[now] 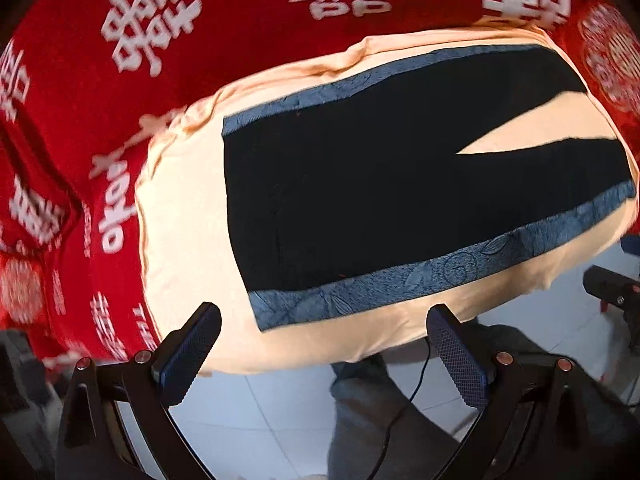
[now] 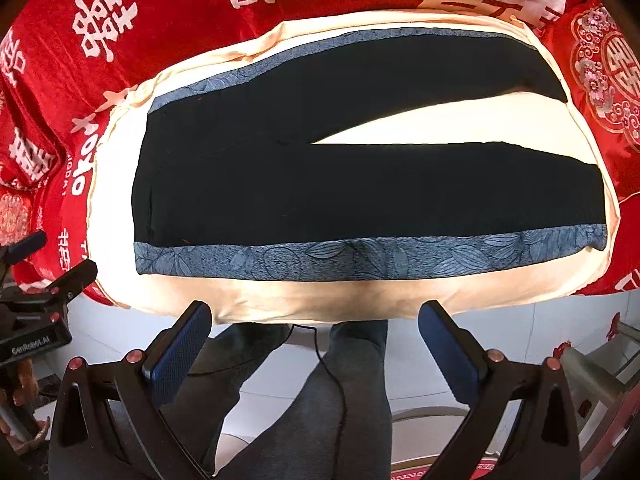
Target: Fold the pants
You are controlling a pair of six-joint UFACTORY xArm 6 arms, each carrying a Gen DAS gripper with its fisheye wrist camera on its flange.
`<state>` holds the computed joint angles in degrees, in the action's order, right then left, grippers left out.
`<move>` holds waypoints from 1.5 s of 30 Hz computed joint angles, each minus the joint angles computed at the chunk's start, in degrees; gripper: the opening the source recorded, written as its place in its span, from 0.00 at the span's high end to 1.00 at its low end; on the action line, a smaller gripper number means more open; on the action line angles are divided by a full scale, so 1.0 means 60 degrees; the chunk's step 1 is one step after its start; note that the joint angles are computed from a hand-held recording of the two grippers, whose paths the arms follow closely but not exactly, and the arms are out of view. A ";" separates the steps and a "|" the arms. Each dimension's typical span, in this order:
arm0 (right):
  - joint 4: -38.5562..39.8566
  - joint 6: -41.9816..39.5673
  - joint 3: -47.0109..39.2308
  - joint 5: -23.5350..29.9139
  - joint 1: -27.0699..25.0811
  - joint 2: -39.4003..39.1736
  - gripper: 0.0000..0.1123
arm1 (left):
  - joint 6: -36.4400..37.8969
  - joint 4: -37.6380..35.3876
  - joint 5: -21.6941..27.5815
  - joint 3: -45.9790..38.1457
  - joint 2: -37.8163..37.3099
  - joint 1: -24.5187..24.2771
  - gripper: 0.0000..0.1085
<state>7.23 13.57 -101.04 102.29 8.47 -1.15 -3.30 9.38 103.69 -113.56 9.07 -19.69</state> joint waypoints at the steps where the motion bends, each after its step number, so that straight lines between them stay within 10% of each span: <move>1: 0.0051 -0.0111 0.0043 0.0020 -0.0129 -0.0044 0.08 | -0.0362 -0.0019 0.0280 -0.0089 0.0066 -0.0064 0.05; 19: 0.1212 -0.0551 0.2082 -0.0684 -0.0929 -0.1056 0.08 | -0.3454 -0.1070 -0.1319 0.4154 -0.2708 0.0960 0.05; 29: 0.4038 0.0253 0.5964 -0.3948 -0.0267 -0.2248 0.08 | -0.2508 -0.2331 -0.3809 0.7435 -0.3724 0.2323 0.05; 33: 0.5467 -0.0180 0.7545 -0.5321 0.0118 -0.2413 0.28 | -0.2065 -0.2924 -0.4902 0.8427 -0.3761 0.2546 0.05; 45: 0.9229 -0.2419 0.9362 -0.7692 0.0433 -0.1770 0.30 | -0.1217 -0.4777 -0.6771 1.0226 -0.4090 0.2804 0.05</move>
